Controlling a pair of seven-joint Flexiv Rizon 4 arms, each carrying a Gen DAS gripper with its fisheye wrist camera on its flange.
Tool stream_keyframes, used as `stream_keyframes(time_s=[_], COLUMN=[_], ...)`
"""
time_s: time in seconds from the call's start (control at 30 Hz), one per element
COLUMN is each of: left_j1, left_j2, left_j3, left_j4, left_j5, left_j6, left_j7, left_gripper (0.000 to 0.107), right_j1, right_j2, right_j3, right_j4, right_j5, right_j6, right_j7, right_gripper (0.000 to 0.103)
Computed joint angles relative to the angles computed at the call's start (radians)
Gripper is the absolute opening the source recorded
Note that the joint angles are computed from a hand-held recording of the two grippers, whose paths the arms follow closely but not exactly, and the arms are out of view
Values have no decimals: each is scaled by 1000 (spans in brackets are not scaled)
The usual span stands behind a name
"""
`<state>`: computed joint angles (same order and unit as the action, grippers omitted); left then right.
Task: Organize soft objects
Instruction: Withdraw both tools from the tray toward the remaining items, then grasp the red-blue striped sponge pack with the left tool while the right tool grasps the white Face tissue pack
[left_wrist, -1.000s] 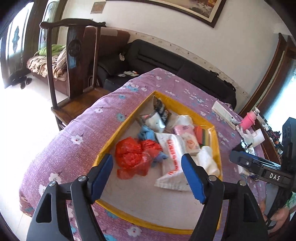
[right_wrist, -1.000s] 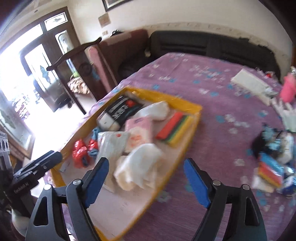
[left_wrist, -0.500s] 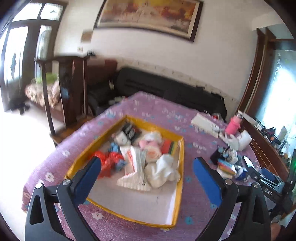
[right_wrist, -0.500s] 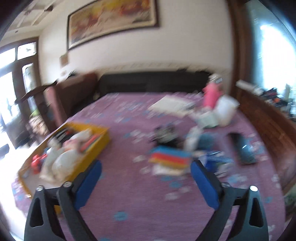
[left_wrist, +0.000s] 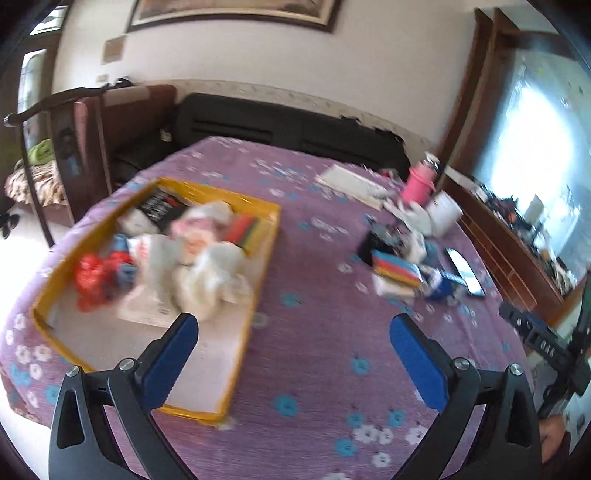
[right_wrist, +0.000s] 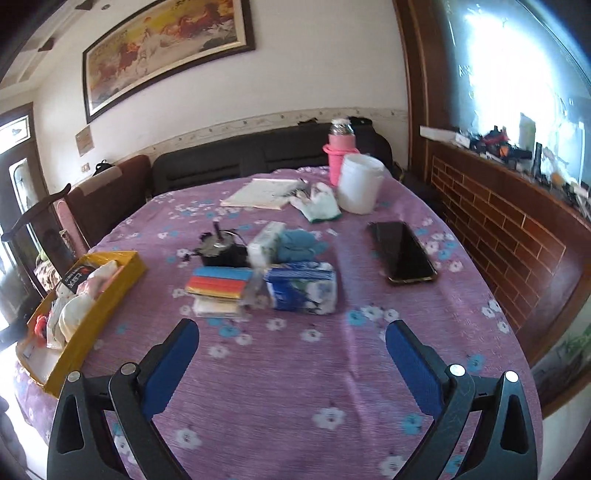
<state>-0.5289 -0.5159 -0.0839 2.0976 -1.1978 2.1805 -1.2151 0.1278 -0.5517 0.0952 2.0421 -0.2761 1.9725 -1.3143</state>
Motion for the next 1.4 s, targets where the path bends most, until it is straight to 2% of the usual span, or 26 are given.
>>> stream_keyframes(time_s=[0.1,0.2,0.3,0.4,0.47,0.5,0.67,0.73,0.8,0.83,0.87,0.9,0.93,1.0,1.13,1.27,1.3,1.33,1.4], left_j1=[4,51,44,-52,-92,-116,-167,-160,-175,-175,-148,-92,-52,-24,6,59,73,87,119], left_j2=[-19,-22,-31,-61,-83,-96,-138,-151,-161,-165,-156,-139,-127,-112,-89,-71,-68,-66,-62], left_j3=[-11,-24,-1,94,145,177,259,260,287,290,260,198,156,133,125,95,88,79,62], left_j4=[-36,-22,-26,-74,-100,-114,-150,-157,-164,-164,-155,-140,-126,-107,-75,-45,-41,-36,-28], left_j5=[-16,104,129,24,2,-7,44,78,100,113,140,171,200,241,308,393,414,435,478], left_j6=[-48,-102,-141,-218,-270,-293,-363,-374,-400,-395,-379,-360,-345,-328,-315,-293,-291,-289,-286], left_j7=[27,-82,-118,-55,-42,-40,-72,-84,-106,-112,-118,-121,-131,-156,-208,-269,-285,-301,-335], left_gripper=[103,103,103,103,103,103,103,103,103,103,103,103,103,103,103,103,103,103,103], right_j1=[-129,-249,-340,-417,-479,-487,-476,-465,-478,-489,-498,-481,-467,-393,-223,-119,-119,-133,-199], right_j2=[-26,-67,-112,-165,-213,-226,-266,-291,-333,-377,-410,-442,-458,-464,-451,-451,-459,-470,-494], right_j3=[101,203,287,382,478,501,564,596,666,740,794,837,848,806,630,499,513,560,690], right_j4=[-34,-76,-115,-168,-209,-223,-296,-348,-404,-456,-492,-550,-575,-629,-700,-742,-758,-784,-799], right_j5=[-77,-146,-192,-222,-234,-232,-201,-191,-194,-194,-193,-167,-184,-193,-246,-274,-257,-174,-106], right_j6=[-50,-96,-134,-207,-267,-288,-350,-387,-454,-535,-602,-696,-729,-772,-770,-794,-831,-901,-1000], right_j7=[54,106,133,134,101,84,12,-20,-71,-128,-172,-235,-237,-250,-235,-216,-240,-317,-411], right_gripper=[102,102,102,102,102,101,101,101,101,101,101,101,101,101,101,100,101,101,101])
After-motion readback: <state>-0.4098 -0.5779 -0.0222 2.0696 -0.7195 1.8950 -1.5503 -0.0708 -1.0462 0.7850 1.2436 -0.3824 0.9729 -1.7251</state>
